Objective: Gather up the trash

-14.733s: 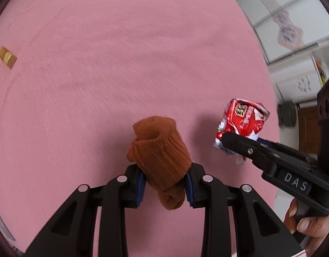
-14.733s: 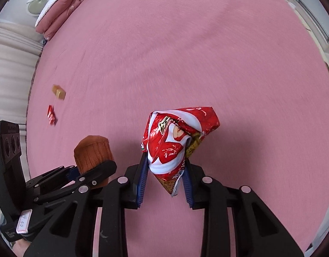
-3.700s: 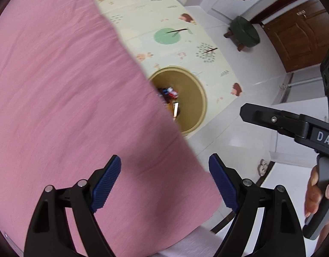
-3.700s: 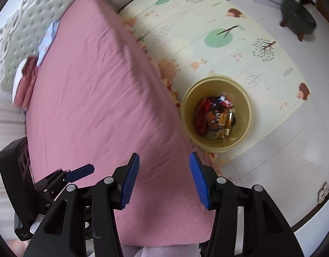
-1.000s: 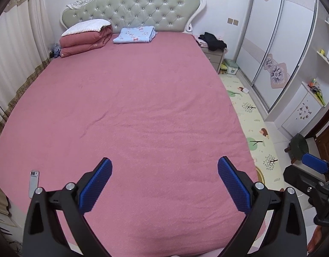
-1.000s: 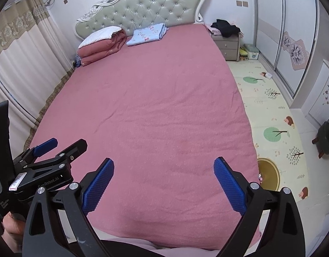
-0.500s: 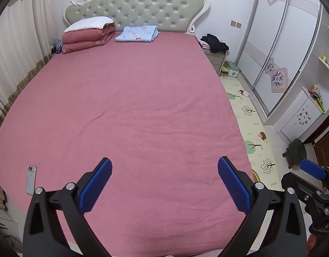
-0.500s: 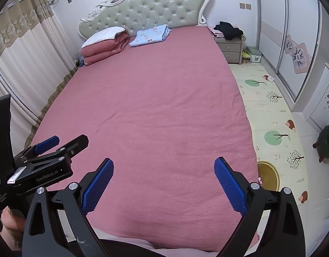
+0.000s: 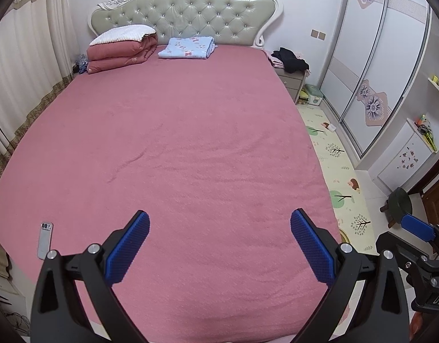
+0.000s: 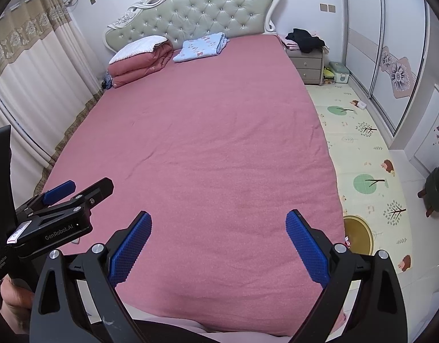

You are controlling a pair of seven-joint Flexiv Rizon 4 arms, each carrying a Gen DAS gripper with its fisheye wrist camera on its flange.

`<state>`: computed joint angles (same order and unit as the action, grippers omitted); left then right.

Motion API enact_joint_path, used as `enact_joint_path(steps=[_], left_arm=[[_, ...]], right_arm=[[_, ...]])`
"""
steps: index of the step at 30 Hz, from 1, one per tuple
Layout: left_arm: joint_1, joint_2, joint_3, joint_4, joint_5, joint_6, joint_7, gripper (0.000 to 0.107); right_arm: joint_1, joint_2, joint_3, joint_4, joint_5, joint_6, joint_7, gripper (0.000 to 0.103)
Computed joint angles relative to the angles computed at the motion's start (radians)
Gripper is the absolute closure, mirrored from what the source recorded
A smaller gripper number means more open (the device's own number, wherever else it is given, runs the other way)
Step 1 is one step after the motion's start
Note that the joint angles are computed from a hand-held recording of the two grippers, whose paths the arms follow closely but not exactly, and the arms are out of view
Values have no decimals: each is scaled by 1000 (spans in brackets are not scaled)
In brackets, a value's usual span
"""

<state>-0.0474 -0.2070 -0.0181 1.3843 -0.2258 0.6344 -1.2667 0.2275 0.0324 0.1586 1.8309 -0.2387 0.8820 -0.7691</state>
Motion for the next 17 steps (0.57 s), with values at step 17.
enact_joint_path(steps=[17], left_arm=[[-5, -2, 0, -11, 17, 6, -23, 8]], right_arm=[[0, 6, 1, 8, 0, 9, -1, 11]])
